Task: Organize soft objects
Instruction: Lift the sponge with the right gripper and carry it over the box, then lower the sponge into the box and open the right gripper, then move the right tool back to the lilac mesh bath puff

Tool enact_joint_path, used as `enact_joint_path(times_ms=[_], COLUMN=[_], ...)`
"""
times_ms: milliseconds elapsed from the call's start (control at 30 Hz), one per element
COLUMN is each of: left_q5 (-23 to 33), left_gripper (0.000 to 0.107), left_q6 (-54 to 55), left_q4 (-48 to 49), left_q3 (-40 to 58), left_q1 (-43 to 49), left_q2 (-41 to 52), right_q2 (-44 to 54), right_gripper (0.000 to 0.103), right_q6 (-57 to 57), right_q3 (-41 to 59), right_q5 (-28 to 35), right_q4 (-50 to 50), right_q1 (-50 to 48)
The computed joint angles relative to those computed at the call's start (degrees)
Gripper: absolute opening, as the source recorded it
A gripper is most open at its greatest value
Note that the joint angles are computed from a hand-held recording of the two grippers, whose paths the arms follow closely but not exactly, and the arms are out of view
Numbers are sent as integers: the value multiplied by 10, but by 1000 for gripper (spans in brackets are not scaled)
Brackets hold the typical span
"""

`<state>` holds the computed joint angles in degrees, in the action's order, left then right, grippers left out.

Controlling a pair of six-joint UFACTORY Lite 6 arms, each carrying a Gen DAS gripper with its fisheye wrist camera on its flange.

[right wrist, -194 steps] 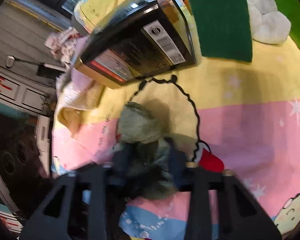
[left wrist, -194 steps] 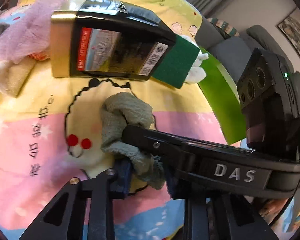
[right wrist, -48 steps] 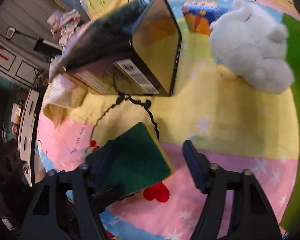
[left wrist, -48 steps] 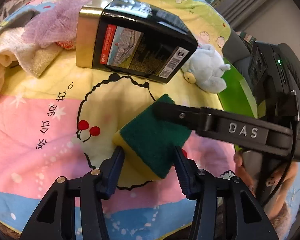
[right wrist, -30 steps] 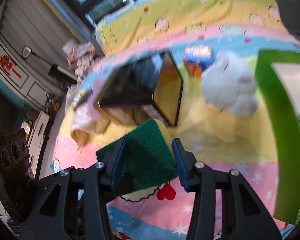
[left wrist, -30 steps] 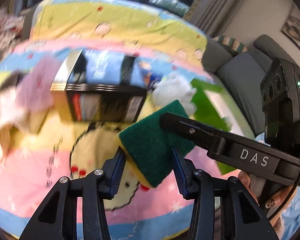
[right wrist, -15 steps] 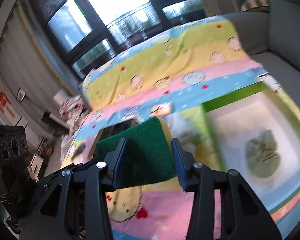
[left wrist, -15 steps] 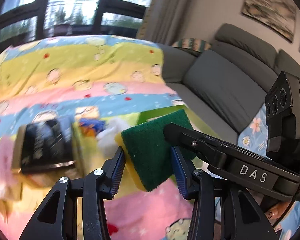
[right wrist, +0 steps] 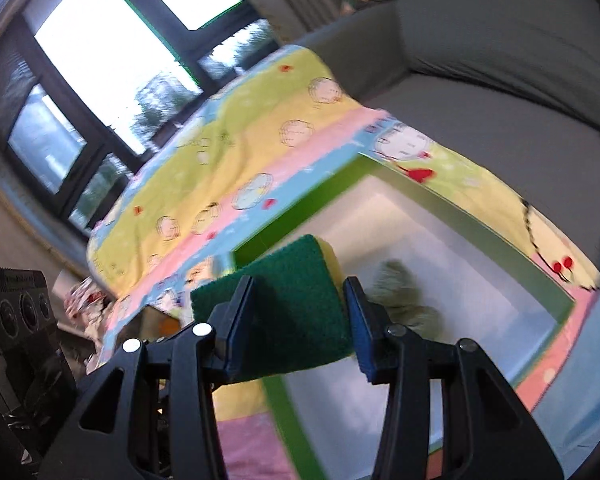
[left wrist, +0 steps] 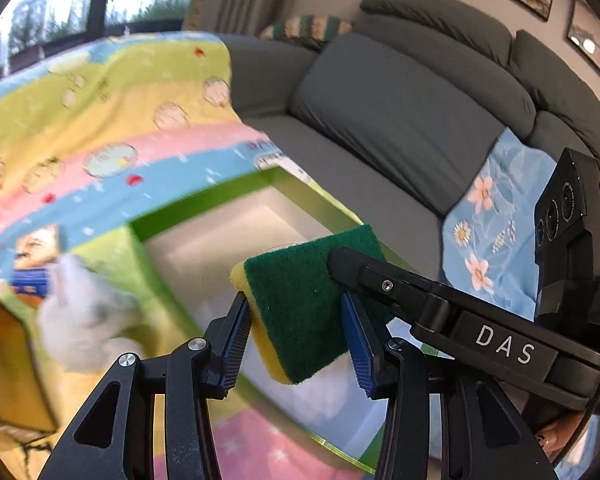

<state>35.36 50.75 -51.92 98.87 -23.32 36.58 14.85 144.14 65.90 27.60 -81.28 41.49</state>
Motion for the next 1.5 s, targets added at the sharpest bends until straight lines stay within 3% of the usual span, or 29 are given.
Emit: enact_joint_path(times_ms=[167, 300, 433, 533, 767, 867, 900, 933, 1000, 1100, 1167, 1267, 1500], left_q5=[26, 42, 38, 35, 31, 35, 29, 12, -9, -7, -4, -2, 6], left_gripper=[46, 46, 46, 47, 47, 47, 48, 54, 63, 71, 77, 81, 83], left_q6=[-69, -98, -130, -143, -123, -95, -89, -86, -81, -50, -39, 0, 81], left_q4=[54, 71, 108, 125, 96, 51, 46, 50, 50, 22, 6, -34, -73], left_q3=[85, 128, 155, 165, 134, 92, 81, 57, 21, -21, -60, -122, -291], left_q1=[-22, -31, -45, -50, -45, -31, -31, -31, -27, -11, 10, 47, 198], left_q2=[84, 128, 143, 149, 129, 94, 83, 61, 28, -10, -46, -97, -236], right_q2=[11, 30, 16, 16, 17, -5, -2, 1, -9, -40, -42, -28, 23], right_gripper=[46, 46, 46, 45, 47, 61, 78, 87, 87, 87, 88, 95, 102], right_q6=[29, -50, 6, -12, -14, -28, -51, -62, -50, 21, 18, -14, -32], right_q3=[-28, -16, -46, -42, -43, -45, -31, -20, -24, -62, -56, -24, 46], right_q5=[-28, -18, -35, -18, -9, 34, 73, 108, 131, 89, 105, 130, 92], right_q4=[31, 130, 88, 113, 109, 133, 160, 171, 151, 75, 68, 72, 29], right_q1=[-31, -37, -47, -43, -43, -18, -3, 9, 25, 27, 40, 62, 85])
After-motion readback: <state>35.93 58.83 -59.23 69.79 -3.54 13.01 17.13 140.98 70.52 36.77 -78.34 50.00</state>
